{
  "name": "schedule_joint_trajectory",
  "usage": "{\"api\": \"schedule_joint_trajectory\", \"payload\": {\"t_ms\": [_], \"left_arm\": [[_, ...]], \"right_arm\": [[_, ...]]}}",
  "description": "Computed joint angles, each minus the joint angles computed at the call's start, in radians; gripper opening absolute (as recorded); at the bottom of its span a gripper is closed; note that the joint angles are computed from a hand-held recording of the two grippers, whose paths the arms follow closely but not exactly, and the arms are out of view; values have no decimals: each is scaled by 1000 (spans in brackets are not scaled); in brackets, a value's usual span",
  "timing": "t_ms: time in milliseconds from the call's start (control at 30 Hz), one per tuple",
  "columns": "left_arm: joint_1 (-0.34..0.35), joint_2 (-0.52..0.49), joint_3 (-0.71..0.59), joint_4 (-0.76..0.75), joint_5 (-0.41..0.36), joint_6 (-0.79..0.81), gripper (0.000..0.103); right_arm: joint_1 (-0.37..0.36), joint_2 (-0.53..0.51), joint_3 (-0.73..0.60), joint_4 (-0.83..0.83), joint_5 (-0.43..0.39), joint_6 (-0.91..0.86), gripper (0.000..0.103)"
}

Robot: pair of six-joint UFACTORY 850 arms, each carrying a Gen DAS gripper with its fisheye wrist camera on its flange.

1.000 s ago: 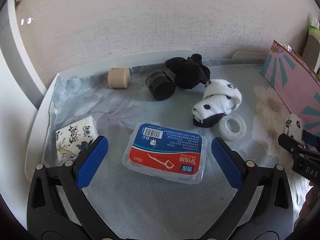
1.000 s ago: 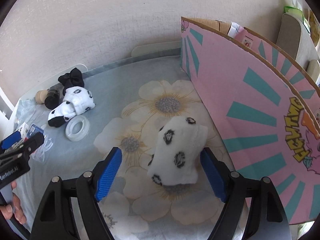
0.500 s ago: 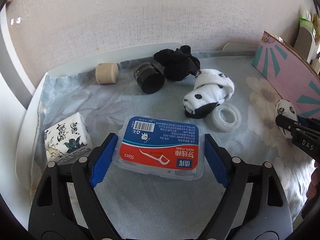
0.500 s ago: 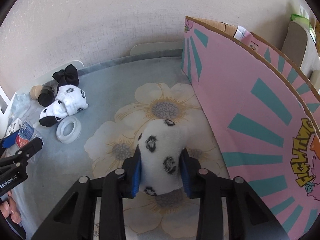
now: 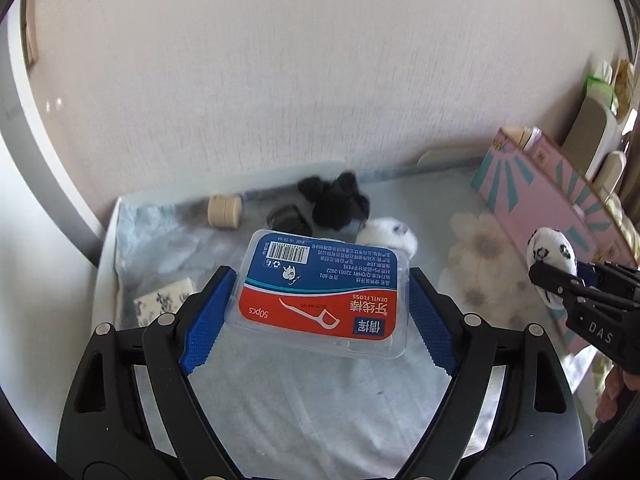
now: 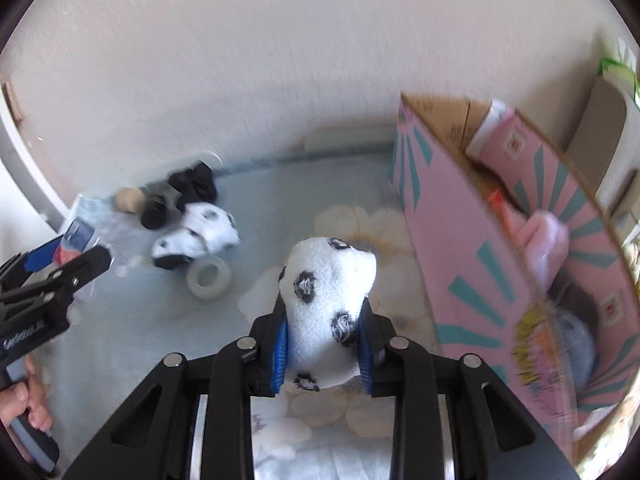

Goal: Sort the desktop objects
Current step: 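Carry floss box and panda sock into the cardboard box and release both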

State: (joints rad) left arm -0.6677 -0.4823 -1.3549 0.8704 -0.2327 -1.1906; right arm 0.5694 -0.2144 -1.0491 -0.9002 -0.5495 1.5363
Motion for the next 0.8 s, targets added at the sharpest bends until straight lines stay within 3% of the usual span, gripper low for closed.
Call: {"api": "schedule_joint_trajectory", "payload": {"t_ms": [133,433,633,800], "left_arm": [[-7,18,-55,-215,13,199,83],[-103,-46,-275,-301,-142,300,83],[-175,-204,-551,-396,-286,397,83],[-224,-429,-918,-523,-449,515,83]], "right_arm": [[-24,56,-20,126,10,-180,26],[-126,162,-10,423,24,-635,26],[-239,237,31,650,22,-1006,26],[-345,300,92,823,47,-1277,26]]}}
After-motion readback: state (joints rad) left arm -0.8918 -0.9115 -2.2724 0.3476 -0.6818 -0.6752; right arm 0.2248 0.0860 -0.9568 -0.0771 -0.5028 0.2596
